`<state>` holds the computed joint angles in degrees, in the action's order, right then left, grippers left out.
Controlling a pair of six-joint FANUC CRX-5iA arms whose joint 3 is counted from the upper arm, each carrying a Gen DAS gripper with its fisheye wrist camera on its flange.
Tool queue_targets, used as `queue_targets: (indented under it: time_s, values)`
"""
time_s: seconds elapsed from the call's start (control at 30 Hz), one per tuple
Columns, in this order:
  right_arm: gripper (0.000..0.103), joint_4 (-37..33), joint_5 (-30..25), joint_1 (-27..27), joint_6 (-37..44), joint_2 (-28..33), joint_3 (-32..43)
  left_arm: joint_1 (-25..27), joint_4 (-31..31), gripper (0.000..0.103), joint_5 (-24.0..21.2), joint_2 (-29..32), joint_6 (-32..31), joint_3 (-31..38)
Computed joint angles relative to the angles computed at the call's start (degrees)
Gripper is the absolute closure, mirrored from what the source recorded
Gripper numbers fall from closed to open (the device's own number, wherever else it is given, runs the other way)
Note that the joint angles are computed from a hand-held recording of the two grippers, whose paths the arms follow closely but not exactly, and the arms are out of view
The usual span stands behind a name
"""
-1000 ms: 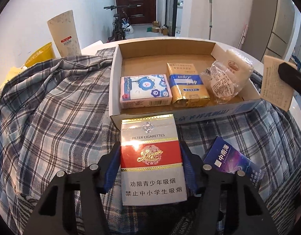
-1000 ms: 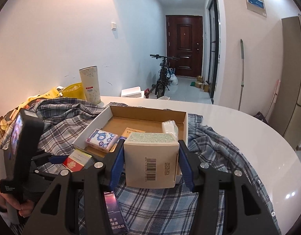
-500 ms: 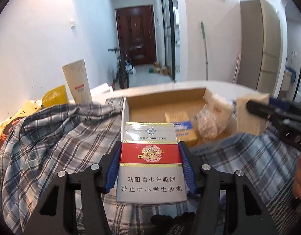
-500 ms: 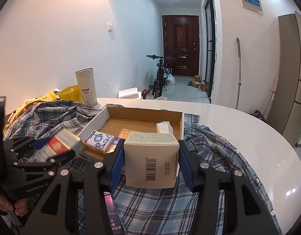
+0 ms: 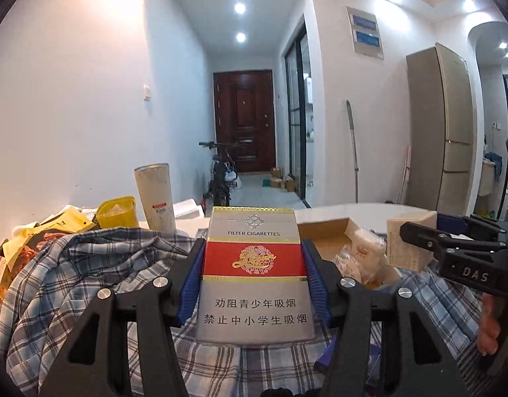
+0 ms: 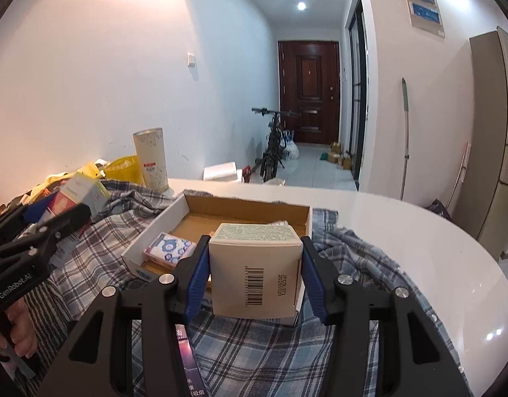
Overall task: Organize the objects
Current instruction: 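Lower the red pack into the box with the left gripper while the right lowers the white box in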
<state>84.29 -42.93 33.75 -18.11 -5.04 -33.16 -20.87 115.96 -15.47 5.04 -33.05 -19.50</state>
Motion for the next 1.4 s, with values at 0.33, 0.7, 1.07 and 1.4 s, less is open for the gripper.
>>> queue_targets:
  time_s: [0.33, 0.7, 1.07, 1.4]
  values:
    - [0.052, 3.0, -0.5, -0.3, -5.9, -3.5, 0.5, 6.9, -15.5, 0.045, -11.0, -1.6, 16.9, 3.7]
    - [0.052, 8.9, -2.8, -4.9, 0.0, 3.2, 14.0, 7.6, -35.2, 0.045, -11.1, 8.7, 42.5, 24.3]
    - [0.052, -1.7, 6.7, -11.5, 3.6, 11.5, 16.8, 11.6, -63.9, 0.045, -23.2, 25.8, 69.2, 43.7]
    - [0.052, -14.0, 7.6, -11.1, 12.4, 12.1, 17.1, 12.0, -75.2, 0.045, -34.2, 34.5, 80.8, 55.1]
